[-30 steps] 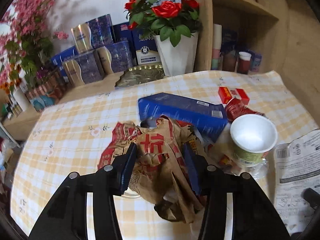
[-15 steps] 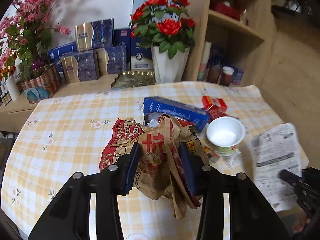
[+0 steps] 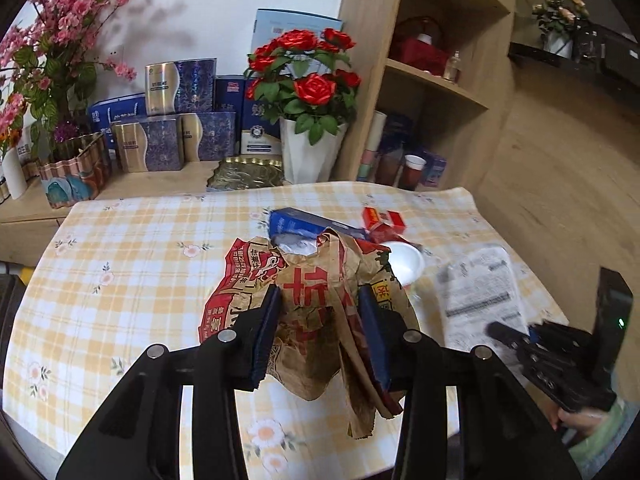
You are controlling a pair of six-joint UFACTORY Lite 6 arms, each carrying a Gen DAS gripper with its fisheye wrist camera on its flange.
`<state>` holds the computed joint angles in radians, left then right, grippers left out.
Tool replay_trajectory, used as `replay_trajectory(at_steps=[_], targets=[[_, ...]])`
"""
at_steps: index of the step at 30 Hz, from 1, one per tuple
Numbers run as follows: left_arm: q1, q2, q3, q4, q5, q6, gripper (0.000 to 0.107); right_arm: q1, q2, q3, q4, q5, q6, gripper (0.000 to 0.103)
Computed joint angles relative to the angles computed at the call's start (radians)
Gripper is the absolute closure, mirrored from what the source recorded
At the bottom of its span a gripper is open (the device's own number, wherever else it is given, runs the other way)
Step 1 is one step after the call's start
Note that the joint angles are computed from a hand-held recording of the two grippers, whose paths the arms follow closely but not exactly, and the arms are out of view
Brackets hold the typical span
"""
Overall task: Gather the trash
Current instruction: 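Carry the brown paper bag with the left gripper and drop it into the brown bin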
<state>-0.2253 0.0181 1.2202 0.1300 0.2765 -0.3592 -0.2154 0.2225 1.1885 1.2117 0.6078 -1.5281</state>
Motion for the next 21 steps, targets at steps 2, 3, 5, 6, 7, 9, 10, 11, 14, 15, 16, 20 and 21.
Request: replay_trajectory(at_steps=[2,3,5,6,7,9,10,11,14,15,16,20,21], targets=[[-0.031,-0.065,-0.059,0.026,0.011,-0.037,0.068,-0.01,-0.034,-0.023,-0.002,0.019,-0.005,0.089],[-0.047,-0.096,-0.089,0.041,0.015,-0.061,0.068,-0.017,-0.051,-0.036,-0.002,0.03,-0.008,0.089],[-0.082,-0.158,-0.152,0.075,0.026,-0.113,0.068,-0.037,-0.09,-0.058,-0.008,0.062,-0.006,0.089],[-0.101,-0.19,-0.187,0.113,0.03,-0.158,0.068,-0.046,-0.109,-0.069,-0.011,0.076,-0.006,0.089],[-0.121,-0.218,-0.219,0.156,0.036,-0.21,0.068,-0.057,-0.134,-0.084,-0.012,0.091,-0.009,0.089],[-0.167,-0.281,-0.294,0.242,0.053,-0.322,0.068,-0.078,-0.179,-0.115,-0.016,0.116,-0.012,0.089],[-0.197,-0.316,-0.337,0.275,0.063,-0.378,0.068,-0.087,-0.199,-0.128,-0.019,0.127,-0.012,0.089],[-0.223,-0.341,-0.369,0.311,0.07,-0.431,0.068,-0.103,-0.227,-0.15,-0.022,0.143,-0.016,0.089],[-0.345,-0.406,-0.462,0.471,0.122,-0.652,0.068,-0.138,-0.286,-0.199,-0.03,0.176,-0.02,0.089],[-0.379,-0.415,-0.478,0.502,0.143,-0.696,0.067,-0.153,-0.303,-0.213,-0.034,0.19,-0.021,0.089],[-0.409,-0.422,-0.493,0.525,0.158,-0.73,0.067,-0.169,-0.319,-0.226,-0.04,0.206,-0.019,0.089],[-0.551,-0.455,-0.568,0.612,0.221,-0.879,0.067,-0.228,-0.367,-0.264,-0.06,0.261,-0.029,0.089],[-0.567,-0.453,-0.583,0.619,0.22,-0.903,0.067,-0.239,-0.374,-0.27,-0.065,0.268,-0.037,0.089]])
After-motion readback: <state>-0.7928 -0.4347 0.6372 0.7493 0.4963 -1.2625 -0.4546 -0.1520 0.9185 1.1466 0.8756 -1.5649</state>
